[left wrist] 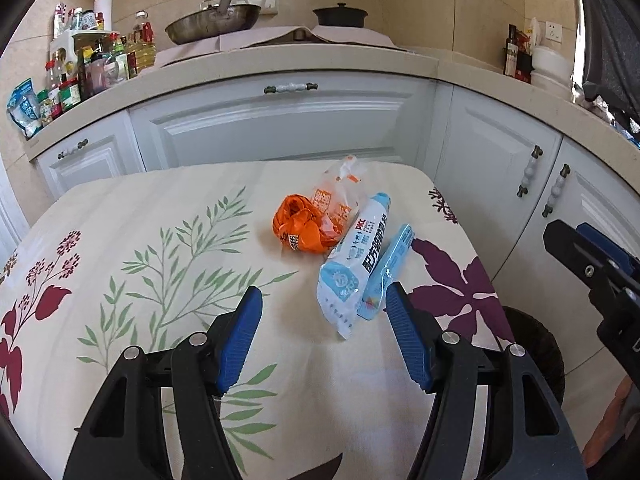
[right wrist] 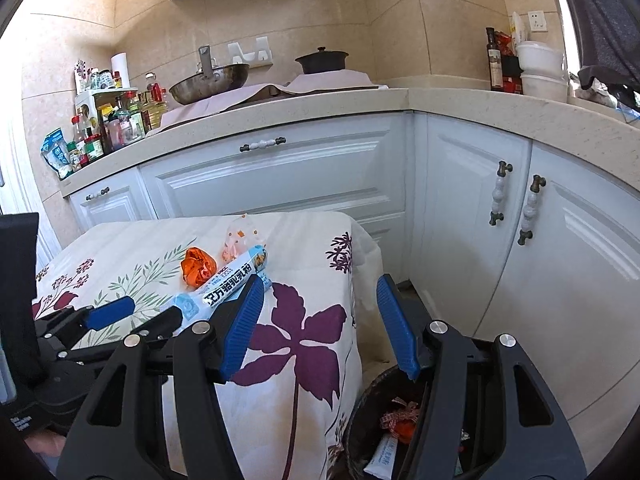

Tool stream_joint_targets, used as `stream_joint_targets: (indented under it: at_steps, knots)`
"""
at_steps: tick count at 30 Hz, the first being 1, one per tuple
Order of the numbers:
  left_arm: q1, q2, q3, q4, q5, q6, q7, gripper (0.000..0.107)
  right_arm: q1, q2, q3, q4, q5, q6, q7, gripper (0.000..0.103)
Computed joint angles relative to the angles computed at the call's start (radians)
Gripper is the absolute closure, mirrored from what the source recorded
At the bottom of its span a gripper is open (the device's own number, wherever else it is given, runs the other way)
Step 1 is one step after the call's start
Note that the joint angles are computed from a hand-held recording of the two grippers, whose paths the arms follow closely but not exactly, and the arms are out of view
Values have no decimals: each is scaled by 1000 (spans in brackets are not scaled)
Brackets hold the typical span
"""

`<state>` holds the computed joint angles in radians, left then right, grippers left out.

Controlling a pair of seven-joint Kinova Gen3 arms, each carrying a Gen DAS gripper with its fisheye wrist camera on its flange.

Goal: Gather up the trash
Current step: 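Move both open grippers back toward the toothpaste tubes on the table, then grasp the white-blue toothpaste tube with the left gripper while the right gripper grasps the light blue tube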

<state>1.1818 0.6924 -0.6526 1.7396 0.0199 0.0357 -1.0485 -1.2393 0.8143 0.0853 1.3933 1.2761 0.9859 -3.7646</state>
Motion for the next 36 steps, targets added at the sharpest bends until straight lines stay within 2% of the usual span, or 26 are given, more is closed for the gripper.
stream_joint_targets:
  at_steps: [2, 6, 11, 13, 15, 17, 23, 28, 36]
  knots:
    - [-23, -1, 24, -8, -3, 6, -5, 45, 4, 2, 0, -3, 0, -4, 1, 46]
    - [-101, -16, 111, -26, -15, 19, -21, 53, 11, 8, 0, -10, -3, -17, 5, 46]
    - [-231, -36, 262, -47, -45, 42, -47, 72, 14, 11, 6, -10, -4, -32, 7, 46]
    - [-271, -40, 309, -53, -54, 51, -53, 89, 15, 12, 7, -13, -6, -34, 11, 46]
    - [-309, -44, 354, -53, -63, 50, -62, 101, 16, 15, 8, -17, -10, -38, 17, 46]
    - [-326, -51, 376, -44, -68, 36, -69, 103, 17, 19, 9, -27, -16, -41, 29, 46]
    - [-280, -66, 324, 3, -34, -36, -99, 105, 14, 35, 19, -66, -41, -46, 69, 46]
    - [-267, -95, 298, 54, 36, -92, -146, 105, 10, 46, 30, -96, -64, -56, 109, 46]
    - [-224, -140, 212, 135, 163, -153, -230, 105, 10, 82, 49, -193, -125, -72, 215, 46]
